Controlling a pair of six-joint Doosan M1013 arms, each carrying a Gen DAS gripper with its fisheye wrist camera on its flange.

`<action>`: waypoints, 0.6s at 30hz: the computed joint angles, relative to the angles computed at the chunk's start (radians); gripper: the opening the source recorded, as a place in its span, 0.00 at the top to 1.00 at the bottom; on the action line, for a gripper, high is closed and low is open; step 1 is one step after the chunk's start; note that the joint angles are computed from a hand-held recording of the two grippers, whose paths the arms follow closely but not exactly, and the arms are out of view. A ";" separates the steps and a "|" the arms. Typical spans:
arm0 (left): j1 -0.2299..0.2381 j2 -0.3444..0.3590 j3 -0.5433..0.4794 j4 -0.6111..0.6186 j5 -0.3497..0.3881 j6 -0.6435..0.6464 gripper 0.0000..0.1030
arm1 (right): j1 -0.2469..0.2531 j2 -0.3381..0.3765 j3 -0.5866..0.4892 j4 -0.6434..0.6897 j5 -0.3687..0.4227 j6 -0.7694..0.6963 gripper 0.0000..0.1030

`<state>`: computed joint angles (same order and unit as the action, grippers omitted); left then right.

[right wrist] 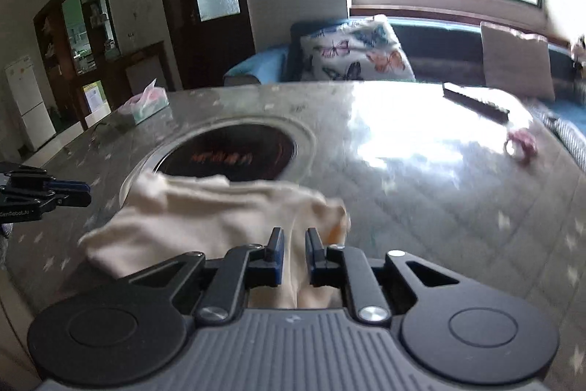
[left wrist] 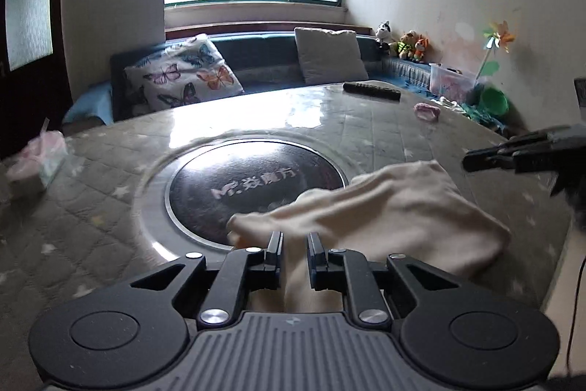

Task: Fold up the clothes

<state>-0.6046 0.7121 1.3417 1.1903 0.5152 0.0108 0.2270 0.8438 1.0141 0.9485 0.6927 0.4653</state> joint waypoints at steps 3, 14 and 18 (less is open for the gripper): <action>0.016 0.045 -0.066 -0.067 -0.007 0.068 0.84 | 0.018 0.045 -0.067 -0.007 0.024 0.033 0.88; 0.045 0.095 -0.119 -0.177 0.041 0.135 0.76 | 0.030 0.136 -0.171 -0.109 0.005 0.221 0.88; 0.035 0.099 -0.143 -0.157 0.049 0.153 0.51 | 0.036 0.122 -0.170 -0.141 -0.011 0.230 0.84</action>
<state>-0.5696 0.8110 1.1991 1.0331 0.5640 0.1638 0.2635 0.9658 0.8446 0.8074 0.6812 0.6951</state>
